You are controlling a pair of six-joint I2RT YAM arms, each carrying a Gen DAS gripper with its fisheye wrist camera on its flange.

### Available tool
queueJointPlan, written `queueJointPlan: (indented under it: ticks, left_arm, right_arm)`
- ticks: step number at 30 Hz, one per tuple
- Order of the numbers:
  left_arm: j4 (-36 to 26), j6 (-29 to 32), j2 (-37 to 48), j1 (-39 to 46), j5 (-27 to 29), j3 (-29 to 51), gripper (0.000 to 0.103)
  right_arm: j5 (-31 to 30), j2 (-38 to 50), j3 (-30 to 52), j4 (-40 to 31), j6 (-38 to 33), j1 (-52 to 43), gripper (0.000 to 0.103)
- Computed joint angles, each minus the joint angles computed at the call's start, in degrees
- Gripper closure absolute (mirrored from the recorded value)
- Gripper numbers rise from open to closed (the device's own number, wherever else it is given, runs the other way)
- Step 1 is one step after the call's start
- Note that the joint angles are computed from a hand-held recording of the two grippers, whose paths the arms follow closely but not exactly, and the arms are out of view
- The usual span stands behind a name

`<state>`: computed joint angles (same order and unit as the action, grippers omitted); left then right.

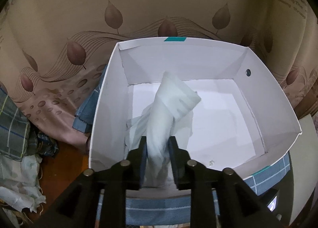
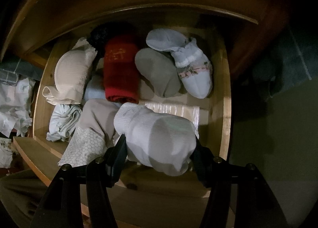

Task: Take underwear out of drawer
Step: 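Drop the underwear into the white box with the left tool while the right tool grasps a sock, then lift the white rolled sock with the right tool and carry it over the white box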

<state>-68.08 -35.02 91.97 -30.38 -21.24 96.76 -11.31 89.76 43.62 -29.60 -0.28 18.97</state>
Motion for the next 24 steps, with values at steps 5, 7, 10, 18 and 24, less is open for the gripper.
queueJointPlan:
  ticks: [5,7,10,18,24]
  left_arm:
    - [0.57,-0.83,-0.09,-0.98,0.12,0.06,0.060]
    - [1.22,-1.30,-0.84,-2.12,-1.42,-0.50,0.059]
    - [2.24,-2.45,-2.73,-4.29,-4.03,-1.43,0.059]
    - [-0.65,-13.56,-11.49,-17.06,-16.28,-6.80,0.045]
    - [-7.96,-31.94,-14.95,-30.47,-21.78,-17.64,0.044]
  right_arm:
    - [-0.49,-0.79,-0.05,0.34,0.08,-0.12,0.046]
    - [-0.35,-1.25,-0.05,0.45,0.23,-0.14,0.046]
    - [-0.23,-1.93,-0.12,0.43,0.67,0.13,0.046]
    - [2.32,-6.95,-2.15,0.79,0.32,0.60,0.046]
    - [4.06,-8.81,-2.52,0.20,0.39,0.88,0.046]
